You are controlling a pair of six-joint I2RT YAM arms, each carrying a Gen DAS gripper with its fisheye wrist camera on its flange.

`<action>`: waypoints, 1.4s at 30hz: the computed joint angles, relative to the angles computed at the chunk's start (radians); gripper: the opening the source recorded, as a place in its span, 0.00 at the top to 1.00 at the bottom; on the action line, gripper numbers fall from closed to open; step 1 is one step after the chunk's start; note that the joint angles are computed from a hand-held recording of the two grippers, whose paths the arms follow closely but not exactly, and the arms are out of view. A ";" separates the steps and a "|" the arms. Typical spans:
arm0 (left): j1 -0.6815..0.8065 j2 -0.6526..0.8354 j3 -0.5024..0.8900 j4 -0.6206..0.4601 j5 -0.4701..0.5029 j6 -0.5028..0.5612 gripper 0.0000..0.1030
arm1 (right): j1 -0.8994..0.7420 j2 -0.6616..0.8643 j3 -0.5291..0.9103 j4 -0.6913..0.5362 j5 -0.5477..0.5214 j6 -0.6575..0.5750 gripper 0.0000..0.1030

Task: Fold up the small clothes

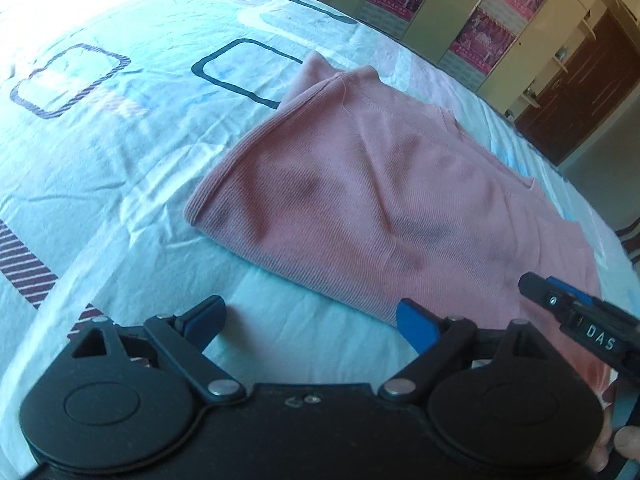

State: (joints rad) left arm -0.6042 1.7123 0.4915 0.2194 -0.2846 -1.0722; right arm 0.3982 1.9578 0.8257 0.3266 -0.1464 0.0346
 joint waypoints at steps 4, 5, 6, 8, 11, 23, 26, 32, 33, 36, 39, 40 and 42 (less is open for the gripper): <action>0.043 0.033 -0.064 0.212 0.027 0.006 0.05 | 0.007 0.009 0.006 0.005 0.037 0.028 0.61; 0.054 0.049 -0.075 0.264 0.036 0.014 0.06 | 0.007 0.012 0.010 0.003 0.043 0.034 0.61; 0.069 0.075 -0.082 0.330 0.047 0.019 0.07 | 0.006 0.014 0.013 -0.001 0.050 0.039 0.60; 0.088 0.124 -0.092 0.442 0.046 0.023 0.11 | 0.008 0.023 0.024 -0.005 0.064 0.048 0.60; 0.129 0.202 -0.091 0.583 0.061 0.041 0.17 | 0.010 0.032 0.034 0.006 0.091 0.067 0.60; 0.257 0.402 -0.016 0.798 0.151 0.035 0.75 | 0.045 0.147 0.107 0.009 0.208 0.072 0.58; 0.252 0.376 -0.012 0.759 0.144 0.035 0.83 | 0.057 0.158 0.094 0.041 0.232 0.053 0.57; 0.171 0.219 0.013 0.609 0.020 0.132 0.86 | 0.003 0.141 0.086 0.042 0.125 0.053 0.56; 0.155 0.194 0.026 0.579 0.001 0.152 0.86 | -0.010 0.133 0.079 0.048 0.102 0.064 0.56; 0.087 0.135 0.108 0.465 -0.051 0.235 0.89 | -0.054 0.096 0.045 0.073 0.037 0.101 0.56; 0.021 0.146 0.228 0.373 -0.082 0.295 0.89 | -0.104 0.049 0.007 0.083 -0.014 0.102 0.56; 0.001 0.157 0.269 0.347 -0.088 0.306 0.89 | -0.126 0.030 -0.006 0.078 -0.034 0.097 0.55; -0.038 0.190 0.355 0.303 -0.096 0.334 0.89 | -0.168 -0.001 -0.033 0.081 -0.062 0.084 0.55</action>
State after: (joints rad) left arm -0.6417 1.9026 0.8461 0.5226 -0.3804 -0.7378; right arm 0.2303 1.9570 0.7931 0.4079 -0.2080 0.1183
